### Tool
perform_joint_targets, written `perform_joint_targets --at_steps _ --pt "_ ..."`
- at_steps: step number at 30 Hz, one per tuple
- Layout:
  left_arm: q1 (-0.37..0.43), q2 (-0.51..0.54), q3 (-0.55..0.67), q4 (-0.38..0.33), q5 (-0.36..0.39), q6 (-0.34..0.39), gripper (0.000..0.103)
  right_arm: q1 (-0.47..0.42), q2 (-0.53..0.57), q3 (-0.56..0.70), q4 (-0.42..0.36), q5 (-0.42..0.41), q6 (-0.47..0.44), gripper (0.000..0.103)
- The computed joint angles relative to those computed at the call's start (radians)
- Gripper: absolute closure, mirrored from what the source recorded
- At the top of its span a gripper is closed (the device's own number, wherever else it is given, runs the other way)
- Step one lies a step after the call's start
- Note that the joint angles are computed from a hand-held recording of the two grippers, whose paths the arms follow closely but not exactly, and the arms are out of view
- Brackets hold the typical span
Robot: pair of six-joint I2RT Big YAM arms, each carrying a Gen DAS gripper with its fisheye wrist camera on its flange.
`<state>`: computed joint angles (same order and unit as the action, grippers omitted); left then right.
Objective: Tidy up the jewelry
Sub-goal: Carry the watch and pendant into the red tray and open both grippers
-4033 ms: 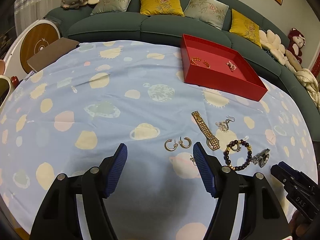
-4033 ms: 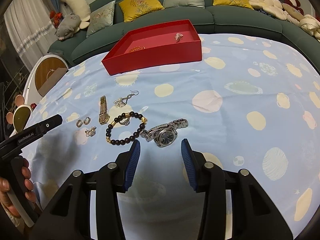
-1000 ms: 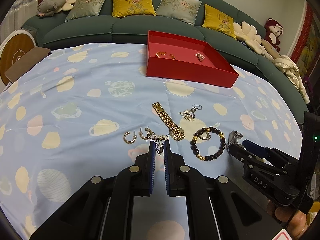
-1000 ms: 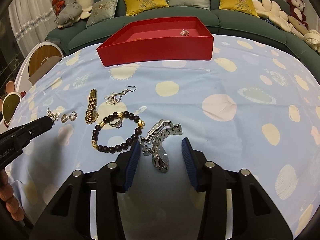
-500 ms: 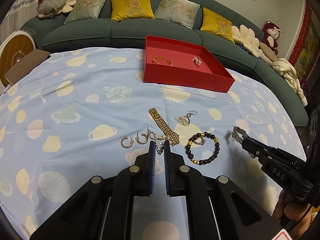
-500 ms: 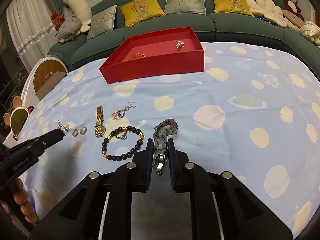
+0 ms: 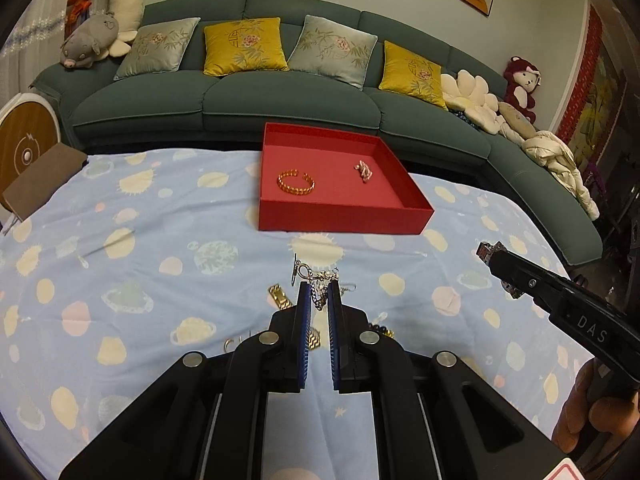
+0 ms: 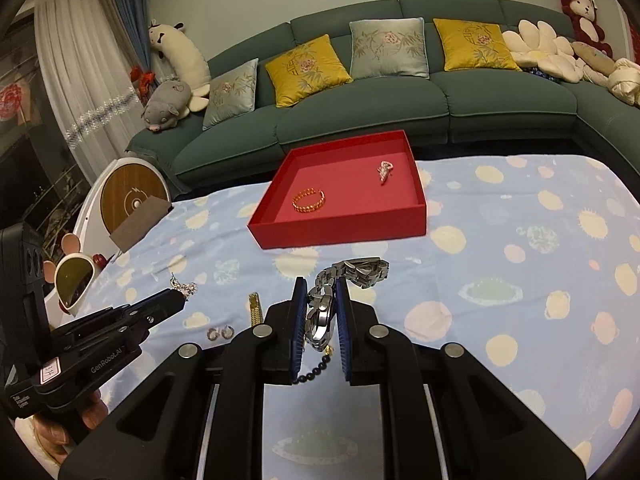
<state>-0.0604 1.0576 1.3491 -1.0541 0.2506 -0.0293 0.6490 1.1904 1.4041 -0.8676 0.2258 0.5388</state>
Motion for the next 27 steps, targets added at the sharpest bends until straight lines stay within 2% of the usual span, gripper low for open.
perform_joint_targets --at_steps 5,7,9,12,15,21,27 --pt "-0.005 0.111 0.164 -0.007 0.015 0.008 0.097 -0.063 0.061 0.102 -0.003 -0.063 -0.041 0.089" --pt "-0.02 0.163 0.233 0.009 -0.012 0.017 0.097 -0.086 0.1 0.152 -0.002 -0.069 -0.074 0.089" --pt "-0.035 0.23 0.311 0.015 -0.036 0.024 0.097 -0.111 0.145 0.204 -0.001 -0.082 -0.102 0.089" --pt "-0.053 0.347 0.44 -0.002 -0.032 0.024 0.097 -0.148 0.215 0.275 0.0 -0.103 -0.128 0.089" --pt "-0.074 0.462 0.556 -0.018 -0.056 0.029 0.097 -0.19 0.288 0.336 0.0 -0.145 -0.127 0.089" --pt "-0.097 0.692 0.781 -0.088 -0.086 0.017 0.097 -0.25 0.409 0.392 0.0 -0.21 -0.12 0.089" --pt "-0.098 0.845 0.899 -0.134 -0.121 0.005 0.097 -0.276 0.486 0.394 -0.001 -0.256 -0.111 0.089"
